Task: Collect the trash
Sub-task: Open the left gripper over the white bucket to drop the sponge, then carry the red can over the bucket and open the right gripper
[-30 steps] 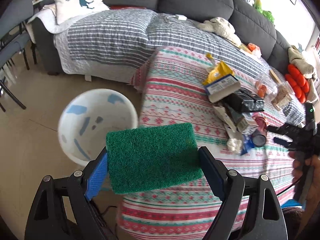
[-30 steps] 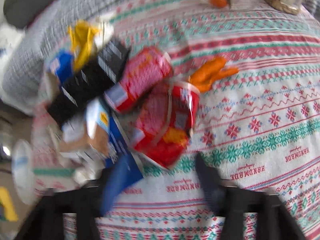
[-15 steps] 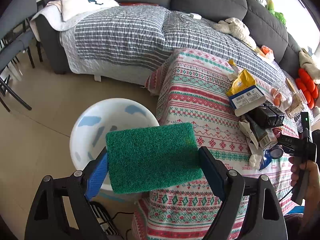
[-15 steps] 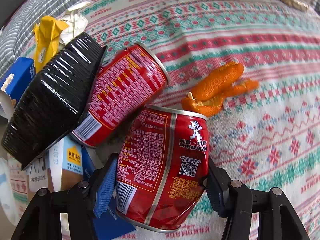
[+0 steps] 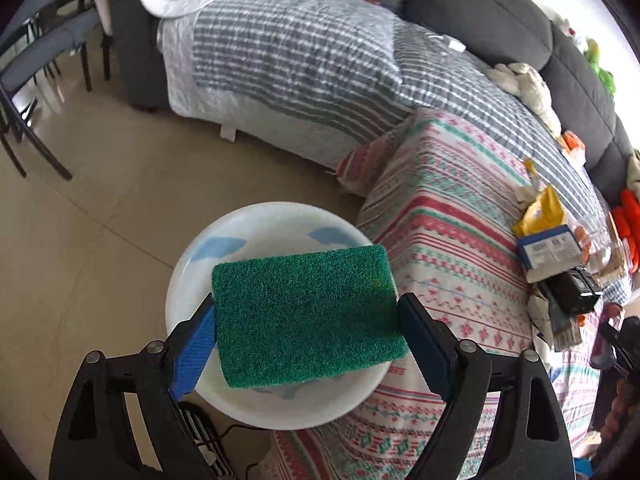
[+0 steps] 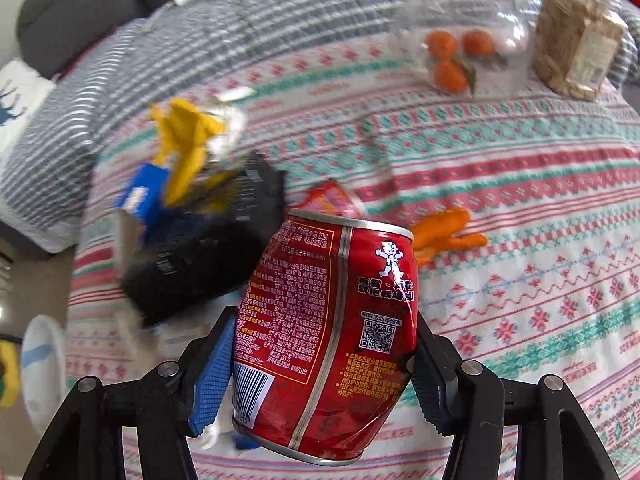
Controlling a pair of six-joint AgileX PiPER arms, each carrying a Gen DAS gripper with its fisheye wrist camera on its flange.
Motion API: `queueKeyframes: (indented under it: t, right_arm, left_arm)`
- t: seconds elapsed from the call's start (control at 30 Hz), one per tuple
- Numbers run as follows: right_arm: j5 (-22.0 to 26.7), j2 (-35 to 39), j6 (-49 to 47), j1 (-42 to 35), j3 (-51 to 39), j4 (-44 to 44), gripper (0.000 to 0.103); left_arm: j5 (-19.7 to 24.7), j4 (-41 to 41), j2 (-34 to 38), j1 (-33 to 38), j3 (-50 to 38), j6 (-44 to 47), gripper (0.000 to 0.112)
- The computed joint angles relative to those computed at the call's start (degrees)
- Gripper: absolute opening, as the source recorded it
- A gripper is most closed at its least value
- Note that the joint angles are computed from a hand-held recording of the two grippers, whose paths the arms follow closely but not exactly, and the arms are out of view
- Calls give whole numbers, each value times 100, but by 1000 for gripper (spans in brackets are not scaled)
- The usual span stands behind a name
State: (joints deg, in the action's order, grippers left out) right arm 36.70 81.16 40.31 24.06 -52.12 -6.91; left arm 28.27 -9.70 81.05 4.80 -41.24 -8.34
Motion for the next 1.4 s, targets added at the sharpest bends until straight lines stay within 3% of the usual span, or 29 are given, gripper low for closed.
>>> queueKeyframes:
  t: [0.13, 0.3, 0.47, 0.63, 0.83, 1.03, 1.2, 1.4]
  right_arm:
    - [-31, 37, 236, 439, -169, -108, 67]
    - [-35, 145, 618, 1053, -382, -387, 67]
    - [-23, 547, 905, 1704, -819, -588, 67]
    - [79, 1101, 1325, 2231, -1353, -953, 67]
    - [213, 1807, 1287, 2645, -2029, -849, 67]
    - [495, 2988, 839, 3013, -3371, -386, 67]
    - [869, 4281, 332, 3273, -5051, 188, 67]
    - [1619, 5483, 203, 3439, -6922, 252, 67]
  left_arm:
    - [113, -307, 120, 229, 45, 346, 92]
    - [27, 71, -333, 307, 289, 323, 100]
    - [-38, -910, -443, 837, 463, 1800, 103]
    - [275, -1418, -437, 1292, 405, 2416, 103]
    - [713, -698, -597, 1940, 412, 2119, 103]
    - [863, -343, -666, 2762, 594, 2547, 103]
    - [999, -700, -772, 3494, 683, 3495, 103]
    - [1350, -1134, -912, 3979, 641, 4180, 103]
